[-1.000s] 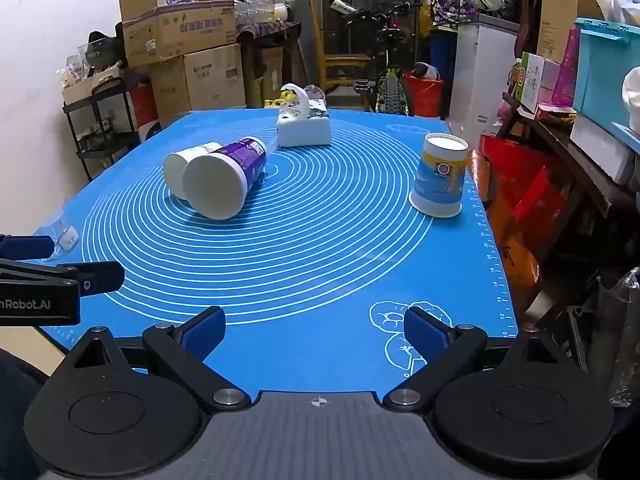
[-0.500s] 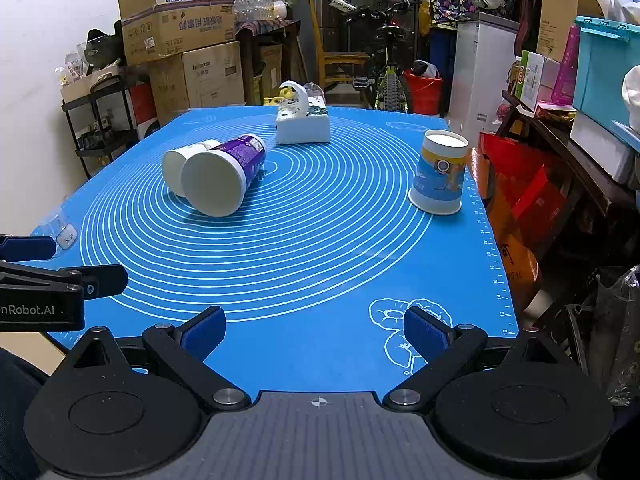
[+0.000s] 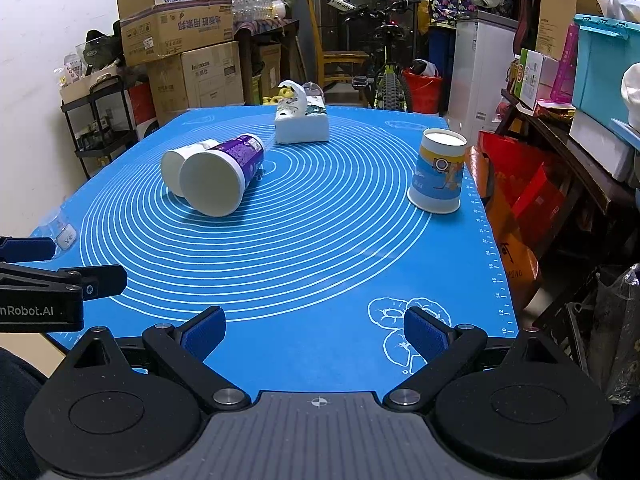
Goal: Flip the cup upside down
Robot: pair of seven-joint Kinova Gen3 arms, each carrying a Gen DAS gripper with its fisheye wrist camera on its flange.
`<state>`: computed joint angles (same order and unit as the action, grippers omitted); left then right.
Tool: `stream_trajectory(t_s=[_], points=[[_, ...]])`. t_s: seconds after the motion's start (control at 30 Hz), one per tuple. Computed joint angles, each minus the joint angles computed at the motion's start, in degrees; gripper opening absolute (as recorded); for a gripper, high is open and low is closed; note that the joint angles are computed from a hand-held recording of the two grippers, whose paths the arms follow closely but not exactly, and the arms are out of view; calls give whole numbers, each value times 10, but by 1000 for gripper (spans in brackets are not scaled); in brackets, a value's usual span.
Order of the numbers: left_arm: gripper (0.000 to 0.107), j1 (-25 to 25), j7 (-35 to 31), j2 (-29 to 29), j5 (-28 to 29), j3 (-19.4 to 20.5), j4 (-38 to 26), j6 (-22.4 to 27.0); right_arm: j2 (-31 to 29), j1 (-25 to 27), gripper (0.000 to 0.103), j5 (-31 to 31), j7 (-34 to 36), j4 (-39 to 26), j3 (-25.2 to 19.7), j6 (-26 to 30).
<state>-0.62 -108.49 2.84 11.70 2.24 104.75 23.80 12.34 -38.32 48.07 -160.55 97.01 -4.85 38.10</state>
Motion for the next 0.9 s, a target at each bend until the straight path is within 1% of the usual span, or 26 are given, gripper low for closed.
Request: stream_trajectory(t_s=[0.27,0.5,0.9], points=[[94,-1,-5,1,5,0,-2,1,-2,2,96,-1,0,0,0,0],[94,-4,-1,2,10,-1,-4,5,-1,5,96,-11,12,-4,-1,1],[94,-6,-2,2,11,-1,-4,5,-1,2,96,-5,5,-3,-1,3]])
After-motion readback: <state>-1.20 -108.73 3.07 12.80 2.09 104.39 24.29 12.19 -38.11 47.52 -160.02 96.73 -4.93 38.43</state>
